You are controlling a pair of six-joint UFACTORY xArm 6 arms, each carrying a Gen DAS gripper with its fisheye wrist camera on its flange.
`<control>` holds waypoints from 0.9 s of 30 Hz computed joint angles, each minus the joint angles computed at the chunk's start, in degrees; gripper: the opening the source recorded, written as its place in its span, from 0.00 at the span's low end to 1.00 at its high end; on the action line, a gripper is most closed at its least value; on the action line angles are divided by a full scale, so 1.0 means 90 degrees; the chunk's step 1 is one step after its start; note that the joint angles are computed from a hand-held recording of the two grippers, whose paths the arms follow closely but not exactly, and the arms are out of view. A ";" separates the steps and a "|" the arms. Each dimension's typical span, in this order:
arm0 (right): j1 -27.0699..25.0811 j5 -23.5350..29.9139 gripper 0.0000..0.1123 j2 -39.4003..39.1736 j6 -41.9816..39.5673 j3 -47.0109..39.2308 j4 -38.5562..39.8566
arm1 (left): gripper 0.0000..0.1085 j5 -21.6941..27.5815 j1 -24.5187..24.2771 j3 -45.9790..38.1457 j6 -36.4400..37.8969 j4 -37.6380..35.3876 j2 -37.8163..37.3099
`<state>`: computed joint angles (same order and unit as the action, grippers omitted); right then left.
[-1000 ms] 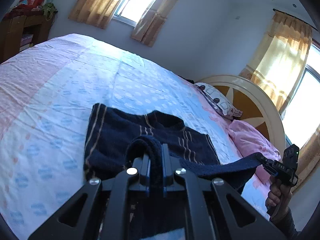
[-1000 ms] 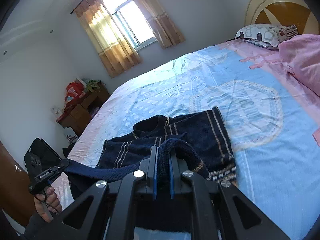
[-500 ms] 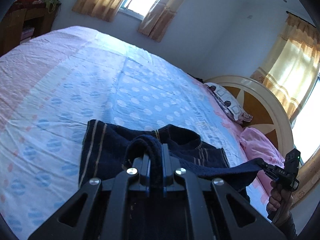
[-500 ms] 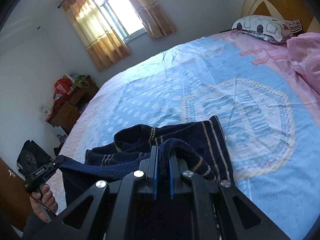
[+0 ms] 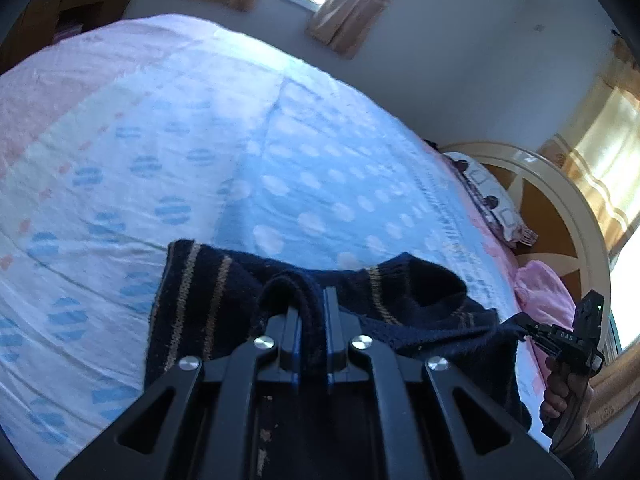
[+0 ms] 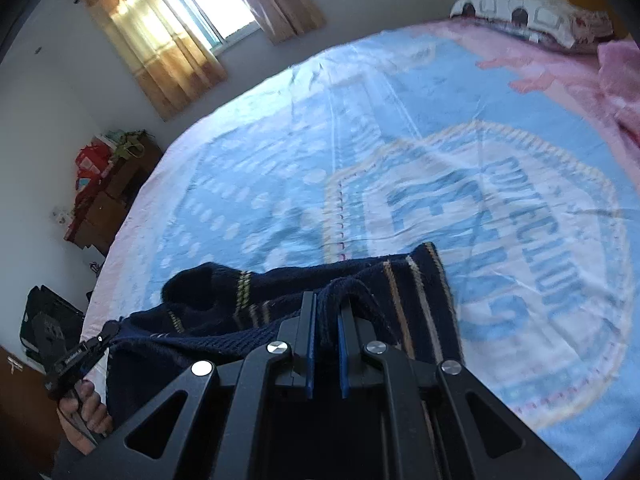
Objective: Fold small clothes
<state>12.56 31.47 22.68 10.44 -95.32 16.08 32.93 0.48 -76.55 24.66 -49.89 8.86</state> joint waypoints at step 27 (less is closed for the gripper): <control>0.0225 0.0106 0.21 -0.1734 0.0699 0.2670 -0.2517 | 0.62 -0.1456 -0.0118 0.2003 -0.1791 0.2178 -0.1244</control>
<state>14.59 32.42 7.07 16.73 -71.29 -6.57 19.83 -0.58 -58.53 8.54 -30.29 -2.34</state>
